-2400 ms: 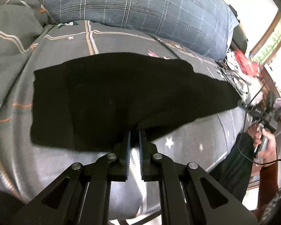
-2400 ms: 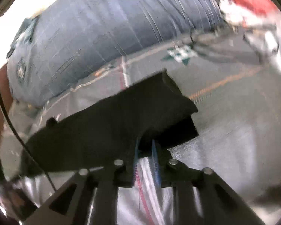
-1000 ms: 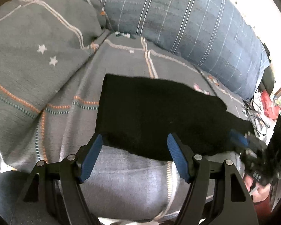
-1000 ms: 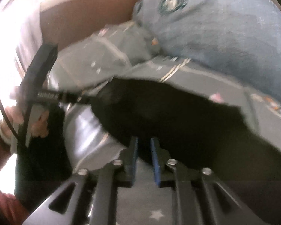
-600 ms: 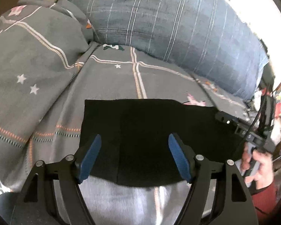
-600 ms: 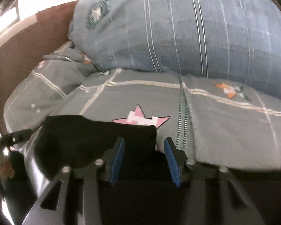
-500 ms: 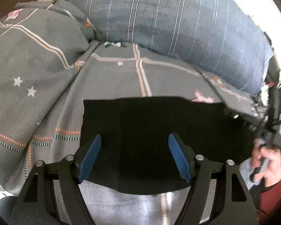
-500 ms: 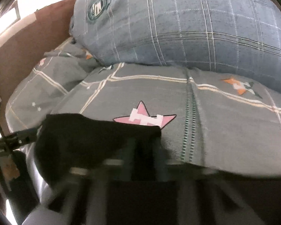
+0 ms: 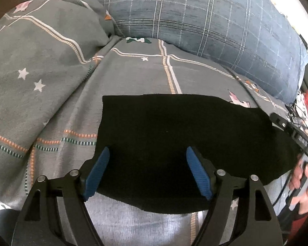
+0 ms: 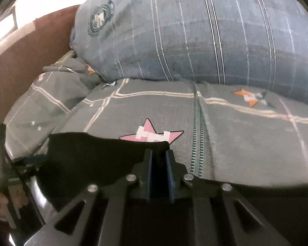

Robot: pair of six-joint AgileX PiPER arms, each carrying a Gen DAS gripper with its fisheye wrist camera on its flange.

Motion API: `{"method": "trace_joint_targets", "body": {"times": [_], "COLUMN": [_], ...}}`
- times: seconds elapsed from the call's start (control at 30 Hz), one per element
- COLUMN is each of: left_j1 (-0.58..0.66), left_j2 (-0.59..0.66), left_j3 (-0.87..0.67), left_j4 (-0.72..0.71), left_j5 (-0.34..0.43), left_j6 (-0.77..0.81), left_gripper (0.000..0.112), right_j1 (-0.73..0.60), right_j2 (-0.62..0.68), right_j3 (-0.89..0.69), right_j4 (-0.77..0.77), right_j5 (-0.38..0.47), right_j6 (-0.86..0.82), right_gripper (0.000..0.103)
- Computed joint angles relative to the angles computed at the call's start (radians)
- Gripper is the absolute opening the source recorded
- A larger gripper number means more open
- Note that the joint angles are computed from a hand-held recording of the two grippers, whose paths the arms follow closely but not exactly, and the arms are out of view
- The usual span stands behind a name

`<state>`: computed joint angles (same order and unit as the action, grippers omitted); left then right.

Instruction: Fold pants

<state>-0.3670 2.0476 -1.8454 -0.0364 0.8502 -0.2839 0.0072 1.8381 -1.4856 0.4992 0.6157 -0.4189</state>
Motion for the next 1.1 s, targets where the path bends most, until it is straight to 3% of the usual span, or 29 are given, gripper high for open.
{"method": "trace_joint_targets", "body": {"times": [0.13, 0.2, 0.27, 0.53, 0.6, 0.7, 0.83, 0.97, 1.1], "left_j1": [-0.004, -0.008, -0.011, -0.014, -0.019, -0.031, -0.056, -0.096, -0.136], "left_j2": [-0.017, -0.032, -0.05, -0.105, -0.131, -0.162, -0.173, -0.178, -0.138], "left_j3": [0.015, 0.029, 0.046, 0.081, 0.105, 0.133, 0.121, 0.119, 0.068], "left_j4": [0.016, 0.029, 0.044, 0.054, 0.06, 0.068, 0.075, 0.088, 0.105], "left_j5": [0.003, 0.0, -0.009, -0.024, -0.042, -0.062, -0.043, -0.059, -0.035], "left_j6": [-0.017, -0.028, -0.039, -0.08, -0.1, -0.119, -0.113, -0.105, -0.129], "left_gripper": [0.078, 0.078, 0.078, 0.078, 0.078, 0.082, 0.082, 0.083, 0.083], "right_j1": [-0.004, -0.005, -0.004, 0.035, 0.048, 0.068, 0.071, 0.053, 0.044], "right_j2": [-0.079, -0.118, -0.145, -0.21, -0.228, -0.247, -0.259, -0.283, -0.325], "right_j3": [0.085, 0.132, 0.166, 0.257, 0.277, 0.289, 0.287, 0.302, 0.334], "right_j4": [0.07, 0.121, 0.161, 0.212, 0.216, 0.19, 0.184, 0.177, 0.05], "right_j5": [-0.018, -0.025, -0.03, -0.086, -0.118, -0.144, -0.135, -0.116, -0.124], "right_j6": [-0.083, -0.139, -0.174, -0.204, -0.195, -0.162, -0.149, -0.124, -0.004], "right_gripper": [0.017, 0.034, 0.041, 0.043, 0.054, 0.059, 0.067, 0.069, 0.07]}}
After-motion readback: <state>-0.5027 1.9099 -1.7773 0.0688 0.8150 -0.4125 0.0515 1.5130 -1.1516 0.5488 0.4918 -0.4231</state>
